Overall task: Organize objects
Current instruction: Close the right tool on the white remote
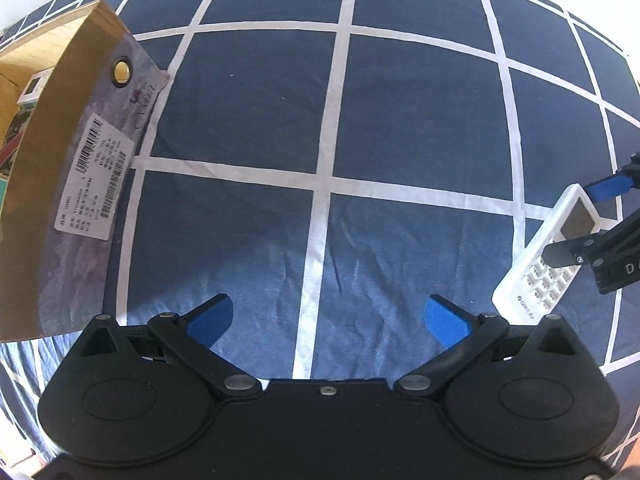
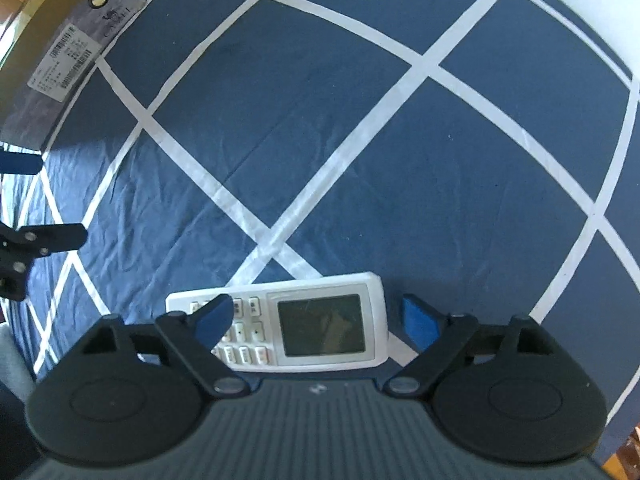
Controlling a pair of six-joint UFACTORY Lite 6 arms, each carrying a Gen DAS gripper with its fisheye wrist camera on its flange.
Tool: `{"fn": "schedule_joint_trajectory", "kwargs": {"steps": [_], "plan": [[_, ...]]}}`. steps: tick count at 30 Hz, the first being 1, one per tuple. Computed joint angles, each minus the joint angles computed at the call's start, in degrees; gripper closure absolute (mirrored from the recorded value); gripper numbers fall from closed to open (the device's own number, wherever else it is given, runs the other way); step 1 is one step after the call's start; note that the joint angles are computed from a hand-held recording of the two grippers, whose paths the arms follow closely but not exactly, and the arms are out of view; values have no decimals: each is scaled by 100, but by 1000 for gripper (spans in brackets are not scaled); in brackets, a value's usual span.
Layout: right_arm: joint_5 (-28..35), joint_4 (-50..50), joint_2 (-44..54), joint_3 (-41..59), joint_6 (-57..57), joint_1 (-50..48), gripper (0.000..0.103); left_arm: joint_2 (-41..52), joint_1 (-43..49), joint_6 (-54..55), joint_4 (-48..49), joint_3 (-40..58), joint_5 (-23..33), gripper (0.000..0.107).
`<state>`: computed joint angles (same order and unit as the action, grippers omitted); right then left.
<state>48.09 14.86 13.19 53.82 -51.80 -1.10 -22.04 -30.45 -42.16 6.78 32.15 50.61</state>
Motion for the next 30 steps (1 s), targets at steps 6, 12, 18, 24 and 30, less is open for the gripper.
{"fn": "schedule_joint_trajectory", "kwargs": {"steps": [6,12,18,24,30], "plan": [[125,95,-40,-43,0,-50,21,16,-49,45,-87,-56,-124,4],[145,17,-64,-80,670,-73,21,-250,16,200,-246,-266,-162,4],[-65,129,-546,-675,1604,-110,21,-494,80,413,-426,-381,-165,4],[-257,299,-1157,-1350,2459,-17,21,-734,27,660,-544,-541,-165,4],[-375,465,-1707,-1903,3528,108,21,-794,-78,698,-682,-710,-313,4]]}}
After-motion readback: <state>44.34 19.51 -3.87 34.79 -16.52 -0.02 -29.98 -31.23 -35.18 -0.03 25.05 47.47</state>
